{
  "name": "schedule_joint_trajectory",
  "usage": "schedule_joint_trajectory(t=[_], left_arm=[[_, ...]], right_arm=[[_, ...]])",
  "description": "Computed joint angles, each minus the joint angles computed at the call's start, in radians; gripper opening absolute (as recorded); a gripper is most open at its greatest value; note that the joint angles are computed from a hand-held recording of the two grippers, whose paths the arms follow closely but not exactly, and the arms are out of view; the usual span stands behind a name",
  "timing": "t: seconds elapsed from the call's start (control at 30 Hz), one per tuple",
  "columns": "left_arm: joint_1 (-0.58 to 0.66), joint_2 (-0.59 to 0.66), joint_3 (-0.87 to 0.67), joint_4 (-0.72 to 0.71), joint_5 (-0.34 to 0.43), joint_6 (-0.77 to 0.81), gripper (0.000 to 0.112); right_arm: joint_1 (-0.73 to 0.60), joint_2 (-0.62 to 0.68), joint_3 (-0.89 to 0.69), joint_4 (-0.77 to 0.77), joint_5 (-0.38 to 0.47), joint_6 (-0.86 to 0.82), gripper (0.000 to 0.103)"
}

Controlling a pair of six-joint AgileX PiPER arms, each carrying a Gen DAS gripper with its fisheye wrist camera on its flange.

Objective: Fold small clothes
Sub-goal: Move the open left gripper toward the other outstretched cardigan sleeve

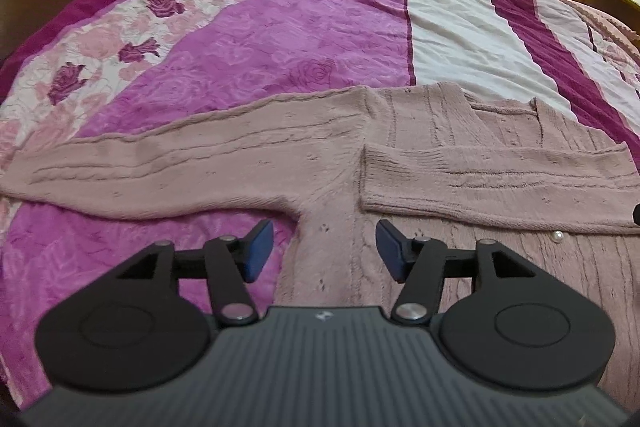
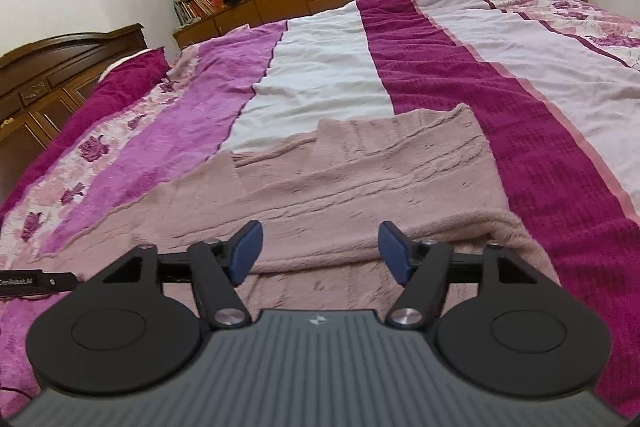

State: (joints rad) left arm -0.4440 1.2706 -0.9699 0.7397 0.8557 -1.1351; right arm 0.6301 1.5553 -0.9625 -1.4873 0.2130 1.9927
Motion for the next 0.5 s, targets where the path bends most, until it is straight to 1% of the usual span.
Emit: schedule_joint_trajectory(t=[0.13,0.23,0.4,0.5], left_arm=[[-0.016,-0.042,0.010,-0.013,0.052,0.001,0.059],[-0.018,-0.077,0.024,-0.009,0.086,-0.010,0.059],[0.013,-0.124,0.038,-0.008,0.129,-0.001,0.059],[0.045,-0.151,0.050,-0.013,0.143,0.014,0.059]], right_arm=[[0.042,-0.053,0.038,0.064,0.024,-0.046,0.075],[0.075,-0.090,0.070,0.080,0.046,-0.034,0.075],[0.115,-0.127,0.106,0.095,0.073,-0.021,0.076],[0.133,-0.144,0.118,0.131,0.086,-0.047,0.076]])
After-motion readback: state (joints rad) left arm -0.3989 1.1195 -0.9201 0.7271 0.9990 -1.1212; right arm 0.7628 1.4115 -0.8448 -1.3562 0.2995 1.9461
